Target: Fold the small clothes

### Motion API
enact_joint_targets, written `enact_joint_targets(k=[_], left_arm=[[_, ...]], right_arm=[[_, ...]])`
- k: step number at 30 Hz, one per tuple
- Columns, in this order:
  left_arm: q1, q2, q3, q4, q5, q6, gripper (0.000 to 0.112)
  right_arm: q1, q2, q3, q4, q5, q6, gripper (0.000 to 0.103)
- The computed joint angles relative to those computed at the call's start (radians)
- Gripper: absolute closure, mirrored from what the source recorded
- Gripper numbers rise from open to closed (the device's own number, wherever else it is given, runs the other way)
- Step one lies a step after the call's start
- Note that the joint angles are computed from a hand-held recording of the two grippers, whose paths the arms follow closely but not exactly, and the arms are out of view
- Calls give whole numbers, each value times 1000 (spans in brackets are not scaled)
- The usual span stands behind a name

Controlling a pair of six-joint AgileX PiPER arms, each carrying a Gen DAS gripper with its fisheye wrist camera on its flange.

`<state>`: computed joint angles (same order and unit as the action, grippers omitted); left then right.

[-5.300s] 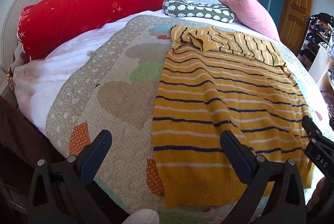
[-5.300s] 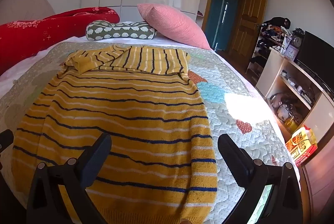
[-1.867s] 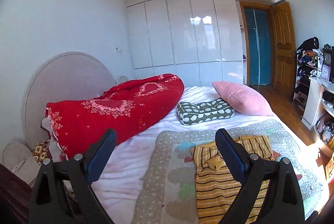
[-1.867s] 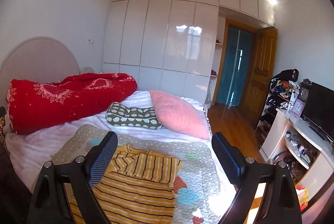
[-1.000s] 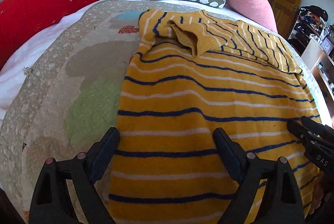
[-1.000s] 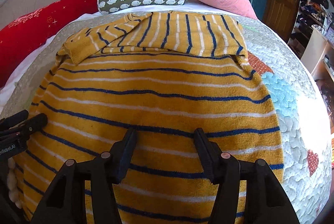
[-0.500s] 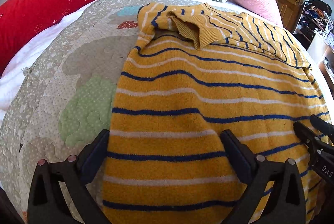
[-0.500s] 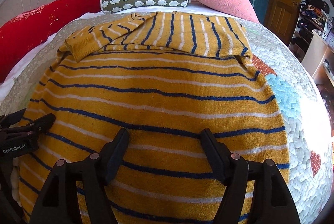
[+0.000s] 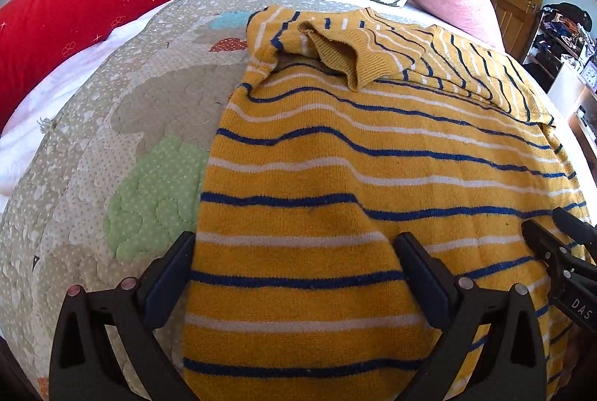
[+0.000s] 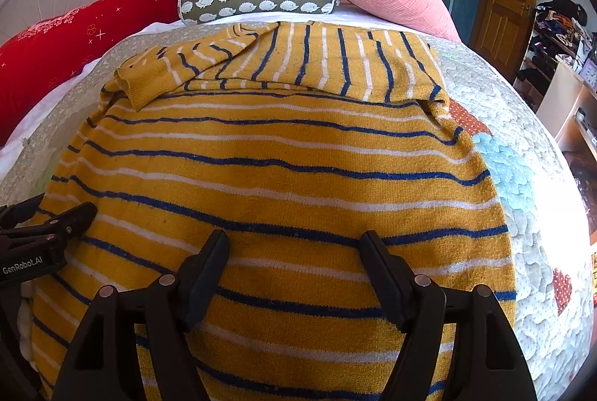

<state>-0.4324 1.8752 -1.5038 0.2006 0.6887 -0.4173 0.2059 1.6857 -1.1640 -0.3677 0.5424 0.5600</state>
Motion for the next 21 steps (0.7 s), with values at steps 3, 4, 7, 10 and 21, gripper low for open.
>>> enact_joint_targets(k=[3, 4, 7, 10, 21], left_arm=[[3, -1, 1, -8, -3, 5, 9], [4, 0, 1, -10, -4, 7, 9], [7, 0, 2, -18, -10, 12, 9], [13, 2, -1, -35, -11, 25, 9], [181, -62, -14, -414, -124, 377, 17]], right_arm=[[2, 1, 0, -8, 2, 8, 26], [2, 1, 0, -8, 2, 8, 26], [3, 2, 1, -17, 2, 16, 26], [4, 2, 1, -19, 5, 17, 25], [-21, 62, -334, 256, 254, -263, 23]])
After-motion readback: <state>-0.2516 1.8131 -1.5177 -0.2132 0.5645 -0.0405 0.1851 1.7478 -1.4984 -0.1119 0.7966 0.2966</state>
